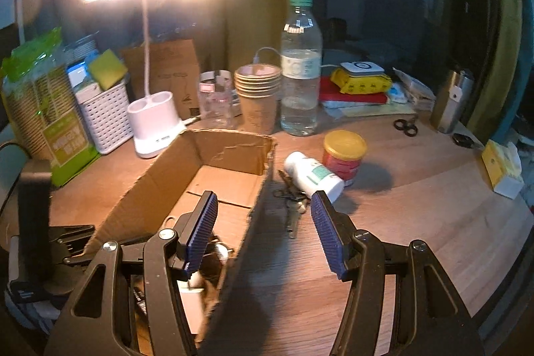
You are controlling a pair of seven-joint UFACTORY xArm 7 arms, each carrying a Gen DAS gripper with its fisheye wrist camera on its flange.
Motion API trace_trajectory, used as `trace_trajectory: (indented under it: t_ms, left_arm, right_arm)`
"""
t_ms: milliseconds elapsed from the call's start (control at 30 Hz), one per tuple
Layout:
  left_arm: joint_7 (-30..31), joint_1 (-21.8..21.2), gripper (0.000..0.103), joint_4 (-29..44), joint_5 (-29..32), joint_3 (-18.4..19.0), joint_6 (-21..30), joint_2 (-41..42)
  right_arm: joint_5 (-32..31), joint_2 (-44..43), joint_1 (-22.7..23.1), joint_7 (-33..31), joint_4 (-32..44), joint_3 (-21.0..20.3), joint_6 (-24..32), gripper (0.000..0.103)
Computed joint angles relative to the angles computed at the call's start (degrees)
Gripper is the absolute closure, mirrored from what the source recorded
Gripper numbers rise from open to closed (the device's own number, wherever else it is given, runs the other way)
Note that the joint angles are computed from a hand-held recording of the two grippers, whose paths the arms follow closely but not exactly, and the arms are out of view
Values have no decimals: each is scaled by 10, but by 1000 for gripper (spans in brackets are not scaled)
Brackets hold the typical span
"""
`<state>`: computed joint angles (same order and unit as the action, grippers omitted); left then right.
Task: Organize rigid objects
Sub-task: 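Lower the wristwatch into the box and open the right gripper, then move the right gripper to the white pill bottle and close on it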
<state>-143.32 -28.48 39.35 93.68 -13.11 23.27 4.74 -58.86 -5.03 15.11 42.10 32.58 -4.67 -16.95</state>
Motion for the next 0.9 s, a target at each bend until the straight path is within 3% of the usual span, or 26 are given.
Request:
trace_trajectory:
  t_ms: [100,300,367,700,833,900]
  left_arm:
    - [-1,0,88,-1,-1,0,1,-2]
    - [1,1,88,-3,-5,0,1,-4]
    - [1,0,88,-3,-5,0,2,-4]
    - [3,0,88,-2,-6,0,1,-3]
    - [4,-1,88,-1,-6,0,1,-2]
    - [4,-1,88,0,-7,0,1,-2]
  right_arm:
    - [7,13,-14,3,4,-1,-12,42]
    - [-86,69,-69,106,54,13,-29,42]
    - [-119,91,-90,140,74,26,-29,42]
    - [-177,159,-172,184,132,110,0,42]
    - [-228,179,-221,227,166,162,19,42]
    - [-217,186,-227,216,175,170,27,42]
